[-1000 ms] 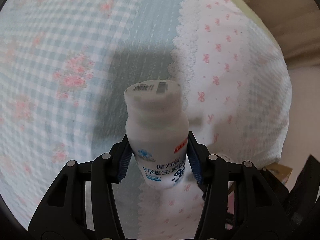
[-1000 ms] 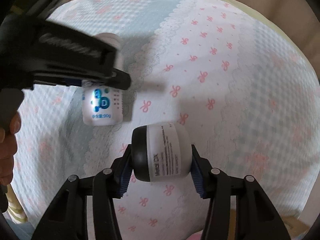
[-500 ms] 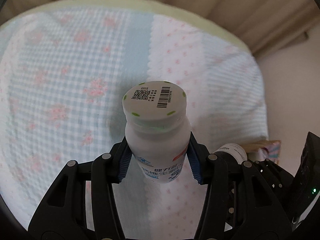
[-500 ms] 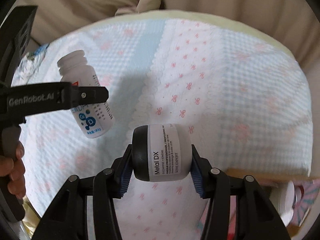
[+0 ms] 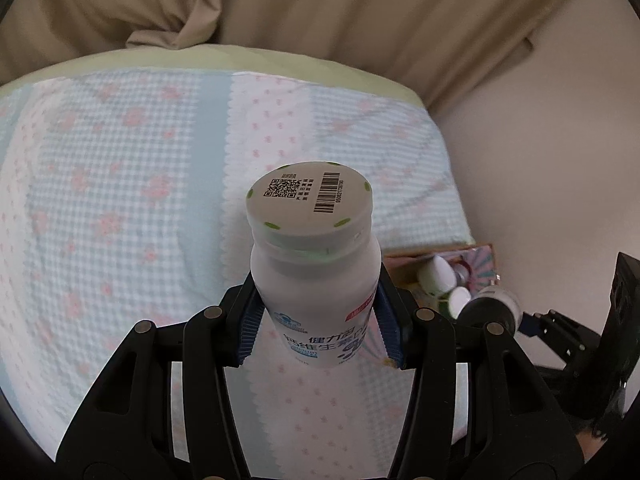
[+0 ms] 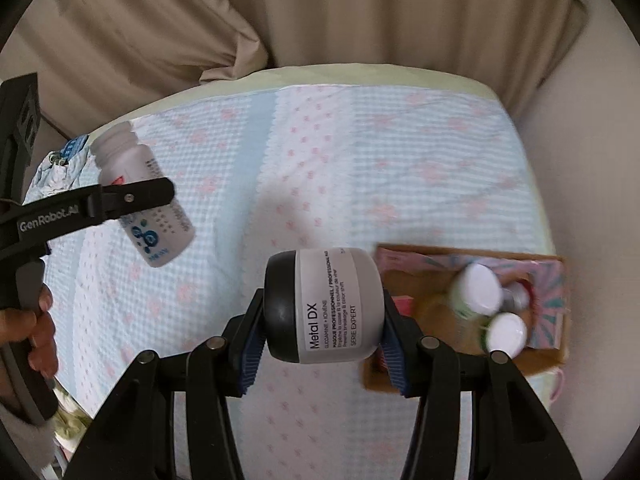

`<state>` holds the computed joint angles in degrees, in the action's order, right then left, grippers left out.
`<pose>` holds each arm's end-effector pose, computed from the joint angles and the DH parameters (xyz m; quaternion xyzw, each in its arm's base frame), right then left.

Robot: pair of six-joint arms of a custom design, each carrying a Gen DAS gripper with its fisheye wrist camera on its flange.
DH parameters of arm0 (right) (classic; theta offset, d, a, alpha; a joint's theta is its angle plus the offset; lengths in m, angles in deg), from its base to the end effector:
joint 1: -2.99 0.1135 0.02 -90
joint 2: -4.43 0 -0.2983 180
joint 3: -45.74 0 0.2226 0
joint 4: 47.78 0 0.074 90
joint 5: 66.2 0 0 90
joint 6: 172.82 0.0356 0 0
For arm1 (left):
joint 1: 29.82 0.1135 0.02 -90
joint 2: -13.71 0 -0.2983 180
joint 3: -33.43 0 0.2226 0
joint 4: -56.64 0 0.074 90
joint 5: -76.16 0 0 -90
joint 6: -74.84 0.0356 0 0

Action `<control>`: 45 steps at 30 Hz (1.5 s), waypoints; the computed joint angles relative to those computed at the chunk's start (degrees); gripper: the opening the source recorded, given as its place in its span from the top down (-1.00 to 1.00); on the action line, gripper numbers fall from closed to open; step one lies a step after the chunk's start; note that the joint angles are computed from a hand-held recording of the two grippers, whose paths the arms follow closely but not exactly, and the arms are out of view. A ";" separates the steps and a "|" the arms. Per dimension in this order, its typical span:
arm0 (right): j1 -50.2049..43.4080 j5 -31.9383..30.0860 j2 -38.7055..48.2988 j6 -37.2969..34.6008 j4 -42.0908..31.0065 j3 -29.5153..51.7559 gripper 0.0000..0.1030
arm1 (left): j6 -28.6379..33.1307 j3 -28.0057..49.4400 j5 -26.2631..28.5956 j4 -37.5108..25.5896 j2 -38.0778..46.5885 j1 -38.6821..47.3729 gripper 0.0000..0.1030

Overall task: Organize rigid objects
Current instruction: 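Carry pill bottle and Metal DX jar into the box and release both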

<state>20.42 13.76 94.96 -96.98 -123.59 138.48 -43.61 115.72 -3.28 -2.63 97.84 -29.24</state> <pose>0.2615 0.0886 0.3158 -0.2804 0.9454 0.0906 0.1396 0.2647 -0.0038 0.3077 -0.2195 0.9393 -0.1463 0.2196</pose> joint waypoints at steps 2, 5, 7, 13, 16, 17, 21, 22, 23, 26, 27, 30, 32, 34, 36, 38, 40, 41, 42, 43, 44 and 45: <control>-4.74 -0.80 -1.23 -4.21 -2.46 0.81 0.07 | -3.14 0.51 -2.12 -0.36 -0.66 -4.09 0.09; -12.05 -2.80 -1.31 -10.71 -4.90 1.90 0.07 | -8.82 1.44 -5.37 -0.34 -0.49 -10.56 0.09; -17.44 -4.07 -0.23 -15.87 -6.70 3.06 0.07 | -12.99 2.27 -7.49 0.36 0.66 -15.05 0.09; -27.98 -5.97 5.13 -26.49 -8.81 5.79 0.07 | -21.94 5.97 -11.28 4.57 9.36 -25.63 0.09; -31.74 -5.44 8.48 -31.22 -7.15 5.35 0.07 | -24.80 8.20 -11.69 6.86 15.19 -29.22 0.09; -32.66 -5.33 9.28 -32.37 -6.75 5.23 0.07 | -25.28 8.90 -11.76 7.29 16.84 -30.07 0.09; -36.47 -4.78 13.54 -36.74 -4.17 4.07 0.07 | -26.80 13.98 -11.14 8.28 25.85 -33.25 0.09; -37.15 -4.53 14.63 -37.54 -3.40 3.76 0.07 | -26.93 15.30 -10.91 8.18 27.64 -33.60 0.09; -37.74 -4.32 15.70 -38.23 -2.63 3.46 0.07 | -27.08 16.71 -10.65 7.99 29.43 -34.01 0.09; -39.05 -3.89 18.74 -40.21 -0.48 3.15 0.07 | -26.74 20.80 -9.97 7.48 34.79 -34.68 0.09; -39.30 -3.81 19.55 -40.58 0.05 3.13 0.07 | -26.37 23.38 -9.86 6.49 37.39 -34.82 0.09; -39.77 -4.11 21.87 -41.50 2.49 2.42 0.07 | -24.79 28.00 -9.41 4.59 42.26 -34.62 0.09; -39.85 -4.74 23.53 -41.84 3.39 2.40 0.07 | -23.39 31.66 -9.52 2.49 45.31 -34.63 0.09; -39.77 -5.77 24.38 -42.49 3.79 2.14 0.07 | -22.42 34.39 -9.60 0.88 47.57 -34.76 0.09; -39.15 -5.99 24.82 -42.88 5.14 1.12 0.07 | -21.30 36.31 -9.52 -0.17 49.30 -34.85 0.09; -38.73 -6.51 25.12 -43.55 5.89 0.16 0.07 | -19.68 38.76 -9.86 -1.91 51.05 -35.13 0.09; -38.47 -7.13 26.16 -43.85 5.42 0.30 0.07 | -18.31 40.33 -9.92 -3.02 52.21 -35.26 0.09; -38.35 -7.29 26.53 -43.85 5.43 0.14 0.07 | -17.93 40.68 -9.74 -3.19 52.48 -35.21 0.08; -38.23 -7.19 26.71 -43.60 5.96 -0.29 0.07 | -17.86 40.69 -9.50 -2.88 52.53 -35.16 0.08; -38.10 -6.91 26.98 -43.20 6.24 -0.46 0.07 | -17.64 40.40 -8.73 -2.41 52.38 -34.98 0.05; -38.27 -7.30 27.27 -42.92 5.98 -0.41 0.04 | -17.26 40.36 -8.04 -2.25 52.32 -34.83 -0.15; -38.57 -8.06 27.26 -42.66 5.89 -0.41 -0.12 | -16.69 41.44 -7.97 -3.61 52.81 -34.80 -0.41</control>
<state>-18.15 5.70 122.22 -139.64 -117.69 138.07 -60.30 157.16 -11.26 -6.24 150.66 -64.04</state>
